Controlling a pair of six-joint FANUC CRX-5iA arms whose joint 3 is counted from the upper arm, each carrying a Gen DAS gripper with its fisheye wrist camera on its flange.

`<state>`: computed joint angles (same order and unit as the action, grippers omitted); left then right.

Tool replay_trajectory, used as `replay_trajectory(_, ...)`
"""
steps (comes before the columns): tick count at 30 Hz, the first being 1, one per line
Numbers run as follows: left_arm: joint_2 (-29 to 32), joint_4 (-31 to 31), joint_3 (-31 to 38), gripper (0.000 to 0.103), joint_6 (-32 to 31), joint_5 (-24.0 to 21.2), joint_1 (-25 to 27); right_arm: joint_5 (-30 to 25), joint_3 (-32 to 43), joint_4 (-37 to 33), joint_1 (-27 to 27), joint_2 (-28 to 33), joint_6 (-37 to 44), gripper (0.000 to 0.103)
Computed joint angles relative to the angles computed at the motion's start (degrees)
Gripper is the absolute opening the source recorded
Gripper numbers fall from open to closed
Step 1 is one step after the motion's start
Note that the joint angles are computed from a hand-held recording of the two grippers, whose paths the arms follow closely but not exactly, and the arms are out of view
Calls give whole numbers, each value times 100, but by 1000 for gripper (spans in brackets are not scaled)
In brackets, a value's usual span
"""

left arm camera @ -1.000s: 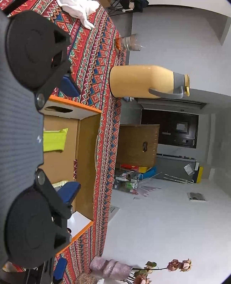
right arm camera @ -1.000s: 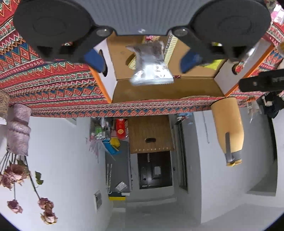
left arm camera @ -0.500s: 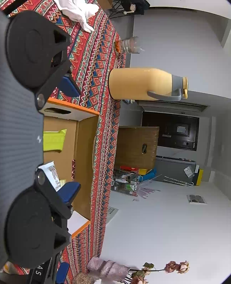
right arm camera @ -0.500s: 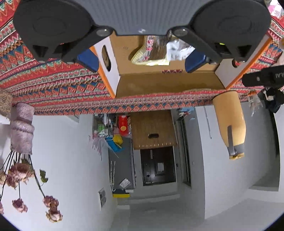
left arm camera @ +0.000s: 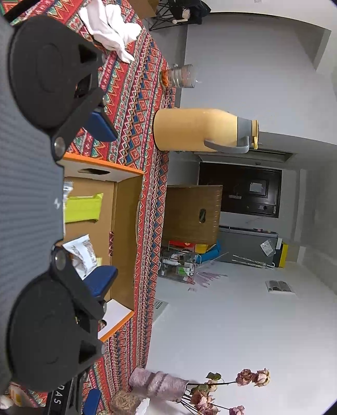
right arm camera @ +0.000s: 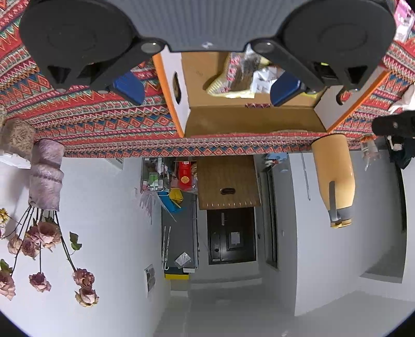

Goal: Organize snacks
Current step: 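Withdraw both grippers from the box back toward the snack pile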

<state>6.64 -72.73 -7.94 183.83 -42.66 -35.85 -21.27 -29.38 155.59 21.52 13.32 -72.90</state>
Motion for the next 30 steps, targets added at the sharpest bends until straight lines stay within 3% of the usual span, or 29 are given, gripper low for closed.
replay_trajectory(5, -208, -23, -266, 103, 74, -215, -172, 5, -390, -62, -38, -245, 205, 103)
replay_trajectory(9, -377, -12, -504, 103, 121, -303, -287, 123, -622, 510, -222, -454, -227, 103)
replay_trajectory(16, -548, 180, -858, 103, 91, -389, -363, 142, -1110, 557, -304, -741, -89, 103)
replay_trajectory(21, -637, 472, -1107, 103, 32, -404, -347, 363, -1308, 806, -402, -909, -210, 103)
replay_trajectory(25, -744, 530, -1290, 103, 55, -373, -383, 659, -1294, 1437, -524, -1007, -705, 103)
replay_trajectory(30, -820, 487, -1410, 103, 139, -374, -446, 851, -1332, 1282, -504, -1018, -519, 103)
